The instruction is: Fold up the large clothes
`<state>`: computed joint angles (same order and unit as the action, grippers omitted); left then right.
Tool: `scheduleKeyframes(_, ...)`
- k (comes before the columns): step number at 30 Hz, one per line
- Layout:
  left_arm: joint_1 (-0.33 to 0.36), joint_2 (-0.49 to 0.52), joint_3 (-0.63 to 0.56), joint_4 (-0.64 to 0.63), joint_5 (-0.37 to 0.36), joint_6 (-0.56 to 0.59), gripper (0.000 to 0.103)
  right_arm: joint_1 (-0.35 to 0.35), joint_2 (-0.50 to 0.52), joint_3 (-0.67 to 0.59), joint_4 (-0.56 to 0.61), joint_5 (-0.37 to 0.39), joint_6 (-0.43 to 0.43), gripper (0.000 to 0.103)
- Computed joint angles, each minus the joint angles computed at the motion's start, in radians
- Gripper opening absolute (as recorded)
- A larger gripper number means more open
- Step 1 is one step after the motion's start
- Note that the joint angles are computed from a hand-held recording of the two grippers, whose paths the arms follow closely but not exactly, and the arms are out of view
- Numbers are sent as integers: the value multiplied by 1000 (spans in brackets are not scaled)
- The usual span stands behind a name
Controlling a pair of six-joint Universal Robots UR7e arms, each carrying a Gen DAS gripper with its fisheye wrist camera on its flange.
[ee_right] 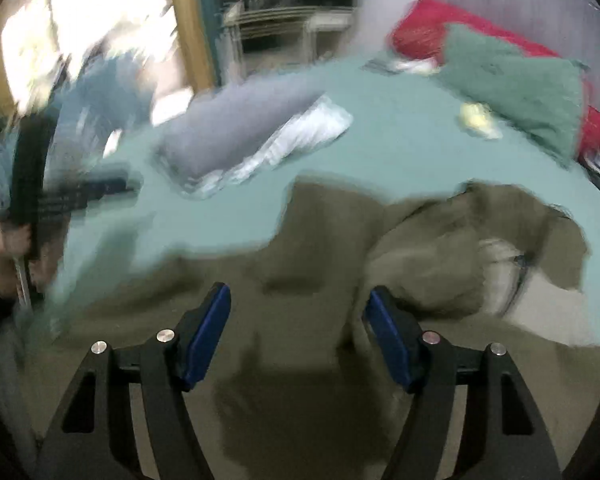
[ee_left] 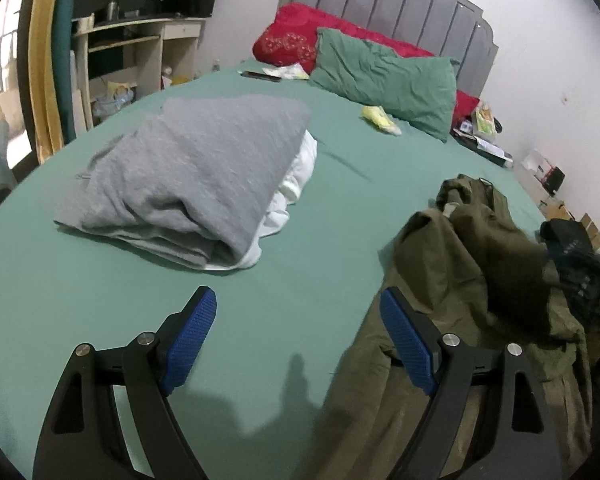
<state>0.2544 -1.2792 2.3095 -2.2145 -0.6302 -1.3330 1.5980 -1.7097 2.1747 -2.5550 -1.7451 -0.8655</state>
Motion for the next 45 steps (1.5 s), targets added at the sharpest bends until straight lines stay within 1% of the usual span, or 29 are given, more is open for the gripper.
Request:
scheduleKeyframes(1,3,-3,0,6,-2,-5,87,-20,-3,-31,-3,44,36,76)
scheduleKeyframes(2,9,-4,-1,5,-5,-9,87,-38,11,-62,-46,77,86,85)
scheduleKeyframes(3,16,-3,-2,-1,-8,-10,87,-43,21,-76,-75,80,119,87)
scheduleKeyframes(4,23,-1,-3,-6,-9,-11,87,-45,39,-93,-94,72,156,87)
scheduleKeyframes(7,36,8,-3,-22,-7,1,87,-54,125,-152,-77,-19,340,87)
scheduleKeyframes(9,44,16,-9,-11,-19,9,87,-85,177,-183,-1,-59,483,87)
scheduleKeyframes(10,46,17,-10,-14,-25,12,87,-102,196,-182,15,-59,541,87)
scheduleKeyframes(12,45,15,-10,-19,-28,21,87,-119,203,-160,3,-28,571,87)
scheduleKeyframes(13,43,14,-10,-16,-27,21,87,-122,198,-144,-17,-5,558,87)
scheduleKeyframes(15,40,9,-9,-14,-24,22,87,-112,177,-85,-111,63,469,87)
scheduleKeyframes(16,38,3,-7,-16,-22,20,87,-95,163,-65,-111,121,403,87)
scheduleKeyframes(18,36,-4,-3,-18,-20,15,87,-76,163,-76,4,199,342,87)
scheduleKeyframes(20,36,-7,-3,-10,-17,6,87,-23,161,-70,53,183,280,87)
scheduleKeyframes(22,39,-8,-2,-8,-19,1,87,14,129,-55,45,184,199,87)
scheduleKeyframes(24,41,-6,-4,-1,-20,-6,87,38,104,-17,-112,151,143,87)
scheduleKeyframes(25,41,-4,-5,-2,-20,-5,87,44,105,-4,-203,107,155,87)
scheduleKeyframes(26,42,-5,-6,1,-20,-4,87,29,119,-12,-264,45,208,87)
scheduleKeyframes(27,42,-3,-6,3,-19,-2,87,11,126,-19,-283,25,257,87)
scheduleKeyframes(29,42,0,-6,1,-20,2,87,-80,149,-59,-232,-2,408,87)
scheduleKeyframes(30,43,4,-7,-2,-21,8,87,-130,161,-71,-205,21,471,87)
scheduleKeyframes(31,44,8,-8,-4,-21,11,87,-194,170,-82,-153,87,533,87)
scheduleKeyframes(33,47,17,-11,-7,-24,23,87,-261,173,-77,-104,210,569,87)
scheduleKeyframes(34,47,20,-12,-9,-26,25,87,-260,177,-65,-117,228,561,88)
scheduleKeyframes(37,49,25,-16,-1,-30,28,87,-196,161,-8,-171,279,407,88)
scheduleKeyframes(38,48,26,-16,0,-28,26,87,-157,154,15,-191,292,331,88)
scheduleKeyframes(40,47,26,-18,14,-24,14,87,-97,145,37,-117,328,209,88)
scheduleKeyframes(42,49,27,-18,26,-17,1,87,-17,194,21,19,254,176,88)
scheduleKeyframes(44,55,28,-19,44,-17,-18,87,10,177,38,32,221,123,88)
scheduleKeyframes(45,57,28,-18,45,-21,-21,87,16,169,41,10,236,88,88)
